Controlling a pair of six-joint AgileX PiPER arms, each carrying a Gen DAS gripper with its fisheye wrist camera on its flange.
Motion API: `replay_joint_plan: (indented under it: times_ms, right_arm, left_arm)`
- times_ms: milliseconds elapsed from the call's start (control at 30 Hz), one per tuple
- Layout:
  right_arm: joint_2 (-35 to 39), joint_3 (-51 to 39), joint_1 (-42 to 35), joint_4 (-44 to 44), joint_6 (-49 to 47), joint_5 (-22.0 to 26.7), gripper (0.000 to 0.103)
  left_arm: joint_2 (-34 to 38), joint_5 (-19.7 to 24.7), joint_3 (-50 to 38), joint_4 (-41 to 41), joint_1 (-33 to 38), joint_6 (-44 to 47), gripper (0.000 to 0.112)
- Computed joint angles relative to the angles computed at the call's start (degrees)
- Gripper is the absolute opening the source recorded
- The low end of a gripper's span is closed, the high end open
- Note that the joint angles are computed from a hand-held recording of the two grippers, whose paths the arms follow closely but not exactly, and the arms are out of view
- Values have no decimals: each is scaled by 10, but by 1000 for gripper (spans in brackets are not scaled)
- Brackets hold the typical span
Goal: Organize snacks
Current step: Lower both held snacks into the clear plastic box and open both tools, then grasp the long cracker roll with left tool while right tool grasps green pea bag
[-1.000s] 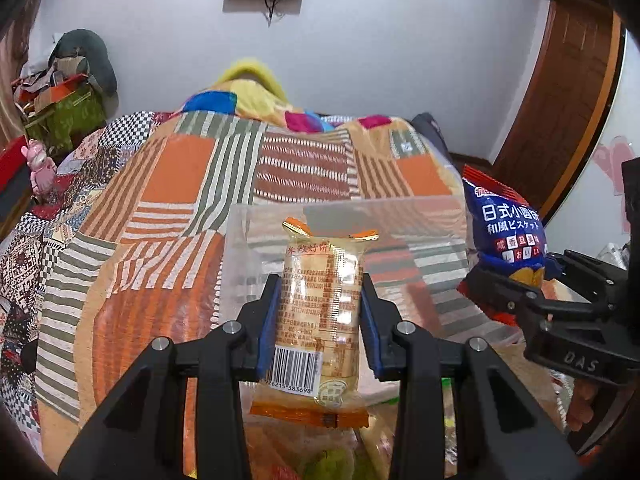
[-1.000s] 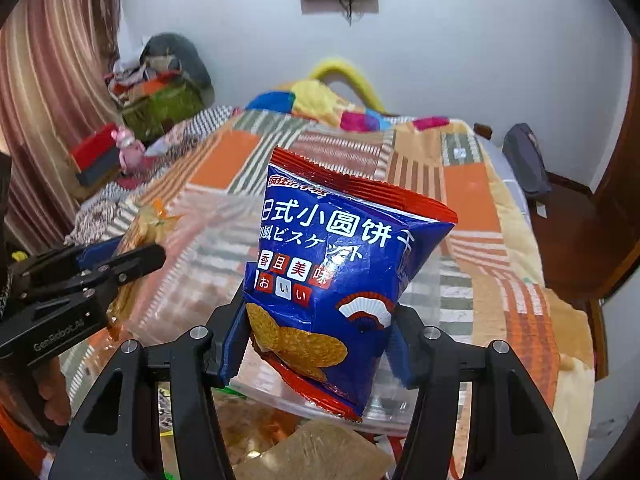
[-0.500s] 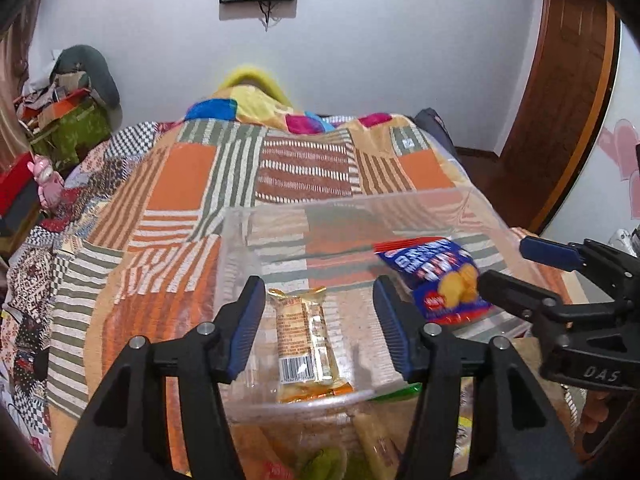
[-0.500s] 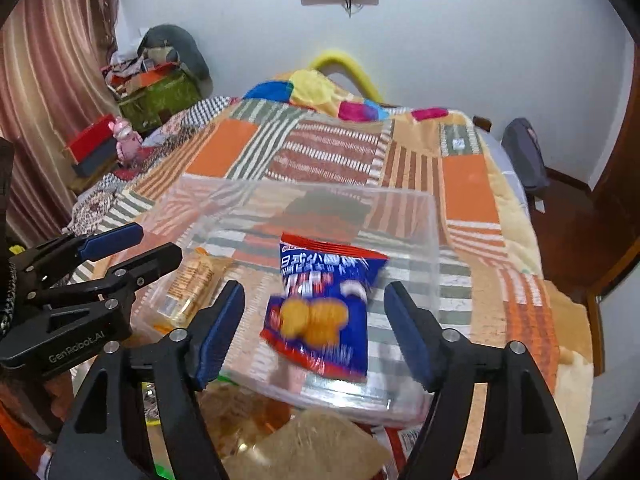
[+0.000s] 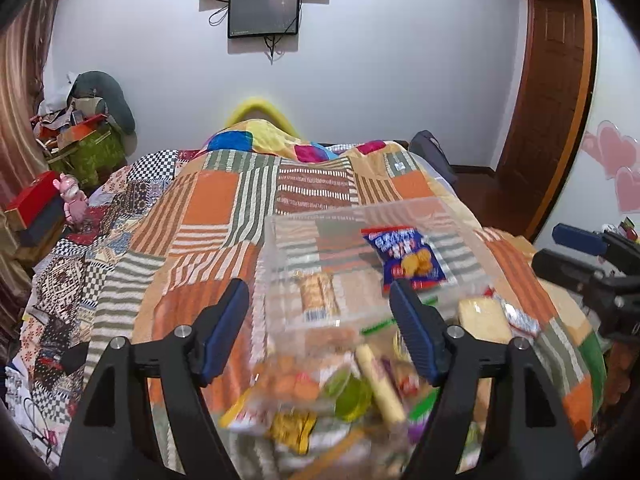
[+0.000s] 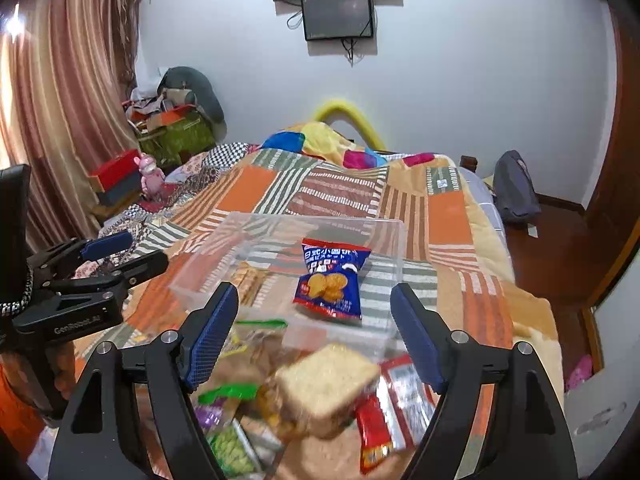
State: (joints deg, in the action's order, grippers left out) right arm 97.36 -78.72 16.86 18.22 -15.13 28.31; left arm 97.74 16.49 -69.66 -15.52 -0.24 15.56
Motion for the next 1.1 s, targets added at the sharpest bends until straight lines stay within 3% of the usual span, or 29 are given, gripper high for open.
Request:
replay_joint_plan:
  times_ms: [300,533,700,833,933,1000,1100]
  right_arm:
    - [-52,109,15,-4,14,-26,77]
    - [-42,162,34,3,29,-35,77]
    - [-20,178,49,11,31,-35,77]
    - [-2,174,59,30,23,-31,77]
    - [12,171,73,27,28,-34,77]
    - [21,169,79,32,22,-35,77]
    - [36,164,85,43,10,-32,74]
  left_arm:
    - [-74,-6,150,-145,40,188,78]
    - [-38,-1,206,-269,58,339,78]
    - [-3,-22,227,-330,45,406,78]
    - [26,-8,220,-379,44,453,78]
    - [28,-18,232,-449,38,523,72]
    - [17,-38,251,-490,27,566,61]
    - [1,-43,272,-540,22,621,54]
